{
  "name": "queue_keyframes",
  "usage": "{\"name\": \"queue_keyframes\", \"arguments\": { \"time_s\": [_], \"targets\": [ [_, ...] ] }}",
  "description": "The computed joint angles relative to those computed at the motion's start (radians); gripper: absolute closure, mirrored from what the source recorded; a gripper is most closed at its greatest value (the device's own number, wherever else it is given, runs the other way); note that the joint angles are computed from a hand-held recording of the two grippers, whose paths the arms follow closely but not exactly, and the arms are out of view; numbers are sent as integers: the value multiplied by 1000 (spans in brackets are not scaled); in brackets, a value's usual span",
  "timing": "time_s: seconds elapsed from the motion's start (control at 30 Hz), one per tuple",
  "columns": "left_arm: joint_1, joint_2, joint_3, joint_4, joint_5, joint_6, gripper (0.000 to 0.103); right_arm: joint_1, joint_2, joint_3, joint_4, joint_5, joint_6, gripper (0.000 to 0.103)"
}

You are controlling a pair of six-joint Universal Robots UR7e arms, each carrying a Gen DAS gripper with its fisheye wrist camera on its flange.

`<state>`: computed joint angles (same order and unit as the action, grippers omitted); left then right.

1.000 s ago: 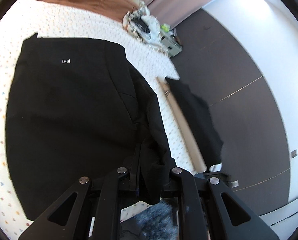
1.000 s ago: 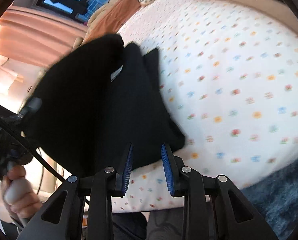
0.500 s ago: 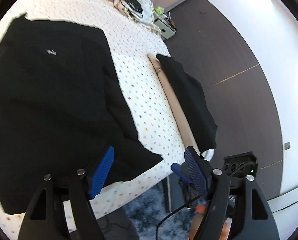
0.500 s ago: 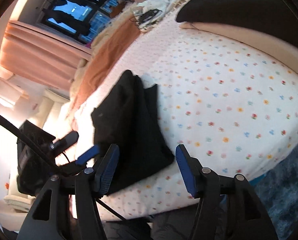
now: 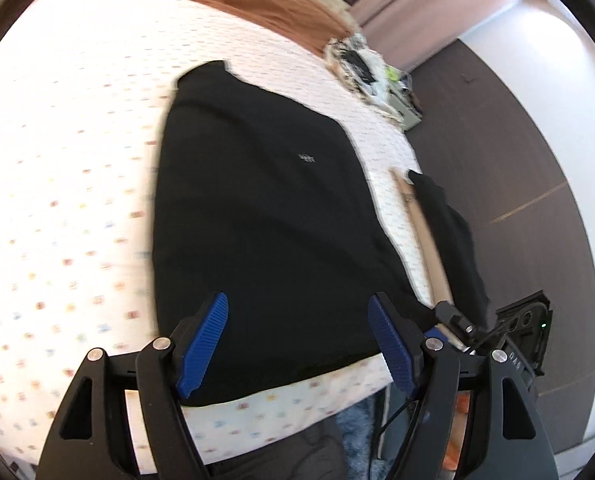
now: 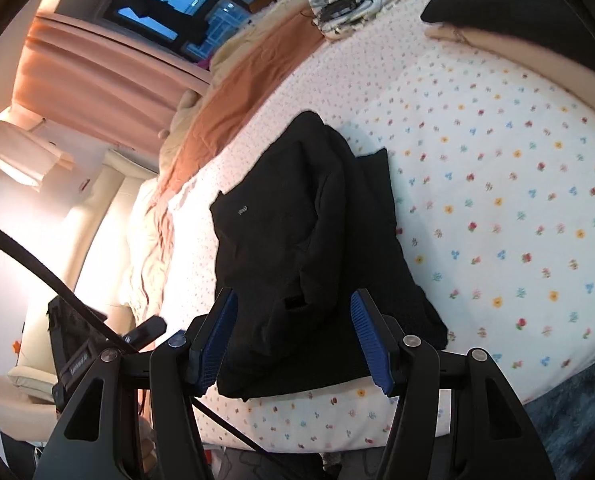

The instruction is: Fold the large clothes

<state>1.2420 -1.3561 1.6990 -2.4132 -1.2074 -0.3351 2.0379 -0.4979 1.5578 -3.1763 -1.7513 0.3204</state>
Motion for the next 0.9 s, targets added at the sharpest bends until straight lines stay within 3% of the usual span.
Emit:
{"name": "queue_keyframes", "arguments": {
  "time_s": [0.03, 0.07, 0.17, 0.57, 0.7, 0.9],
  "targets": [
    [-3, 8, 16, -10, 21, -14, 30, 2, -3, 1, 2, -2, -1, 54],
    [-2, 4, 18, 1, 41, -22, 30, 1, -1, -4, 4, -3, -11, 74],
    [17, -4, 42, 7, 62, -43, 30, -5, 5, -9, -8, -3, -37, 95],
    [50, -18, 94, -12, 53, -34, 30, -68, -46, 150, -118, 22, 17, 100],
    [59, 15, 72, -13, 39, -26, 30, -85, -32, 170, -139, -2, 26, 100],
    [72, 23, 73, -27, 19, -16, 30, -62, -54, 164, -66, -37, 12, 99]
  ]
}}
